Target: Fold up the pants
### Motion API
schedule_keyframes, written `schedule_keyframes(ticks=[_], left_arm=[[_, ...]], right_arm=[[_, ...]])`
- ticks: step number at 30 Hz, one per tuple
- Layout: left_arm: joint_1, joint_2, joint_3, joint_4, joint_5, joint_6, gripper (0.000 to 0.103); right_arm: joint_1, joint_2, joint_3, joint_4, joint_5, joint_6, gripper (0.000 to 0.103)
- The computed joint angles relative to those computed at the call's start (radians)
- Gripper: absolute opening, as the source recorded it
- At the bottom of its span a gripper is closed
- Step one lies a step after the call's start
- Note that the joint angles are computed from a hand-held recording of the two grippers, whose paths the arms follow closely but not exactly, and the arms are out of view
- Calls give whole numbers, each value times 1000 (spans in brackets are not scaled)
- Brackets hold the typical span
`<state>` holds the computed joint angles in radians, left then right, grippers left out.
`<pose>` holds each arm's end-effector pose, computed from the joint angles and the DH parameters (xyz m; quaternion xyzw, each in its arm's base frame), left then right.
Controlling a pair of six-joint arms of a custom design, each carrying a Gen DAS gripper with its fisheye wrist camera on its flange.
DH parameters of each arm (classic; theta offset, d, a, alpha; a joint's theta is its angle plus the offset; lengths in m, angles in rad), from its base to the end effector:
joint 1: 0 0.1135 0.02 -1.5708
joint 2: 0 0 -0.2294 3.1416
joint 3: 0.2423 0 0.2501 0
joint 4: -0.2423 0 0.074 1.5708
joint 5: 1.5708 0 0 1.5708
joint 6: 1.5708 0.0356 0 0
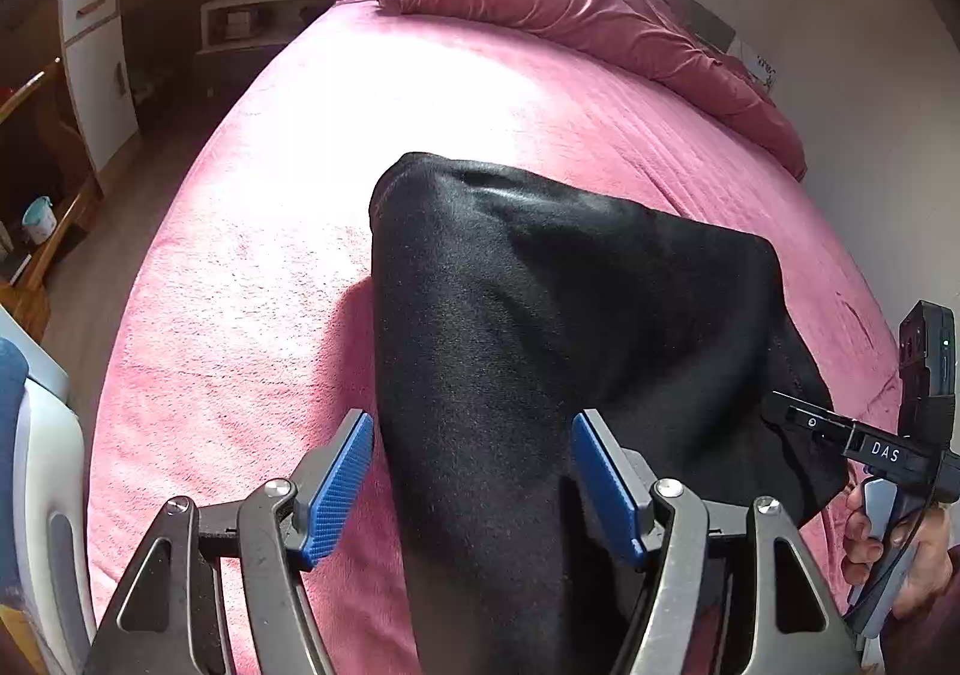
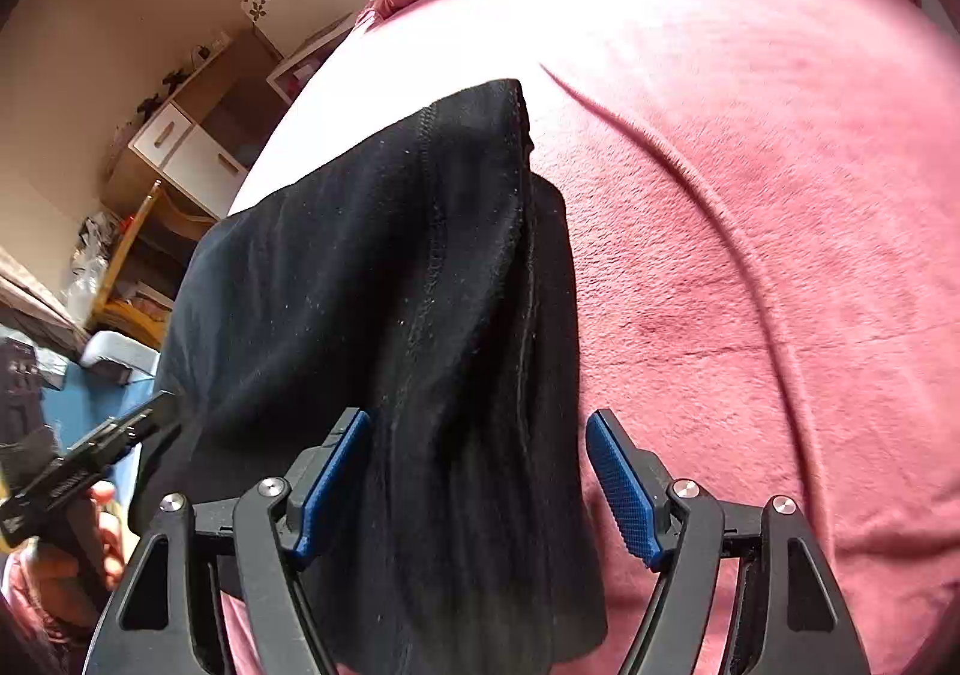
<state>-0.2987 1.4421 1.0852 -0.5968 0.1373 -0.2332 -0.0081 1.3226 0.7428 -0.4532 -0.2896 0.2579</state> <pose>0.2874 -0.0936 0.2233 0.0520 0.9493 -0.1427 0.2751 0.2551 0.0081 0.1602 0.0885 0.9506 0.1708 0.2435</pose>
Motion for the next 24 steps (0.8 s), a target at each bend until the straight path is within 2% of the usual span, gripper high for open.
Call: schedule_keyframes(ticks=[3, 8, 10, 15, 17, 21, 24], left_arm=[[-60, -83, -49, 2, -75, -14, 70], [-90, -189, -93, -13, -128, -7, 70], [-121, -241, -114, -31, -160, -17, 70], [-151, -319, -105, -86, -187, -12, 70], [-162, -341, -115, -89, -194, -16, 70], [-180, -390, -134, -106, -209, -26, 70], [-191, -442, -142, -134, -219, -34, 70]], right_arm=[[27, -66, -24, -18, 53, 32, 75], [15, -180, -76, -64, 53, 49, 75], [-25, -232, -96, -93, 30, 20, 75], [-23, -329, -139, -155, 38, 27, 75], [-7, -328, -150, -170, 74, 25, 75], [-14, -309, -188, -137, 92, 56, 75], [3, -366, -202, -161, 121, 87, 75]])
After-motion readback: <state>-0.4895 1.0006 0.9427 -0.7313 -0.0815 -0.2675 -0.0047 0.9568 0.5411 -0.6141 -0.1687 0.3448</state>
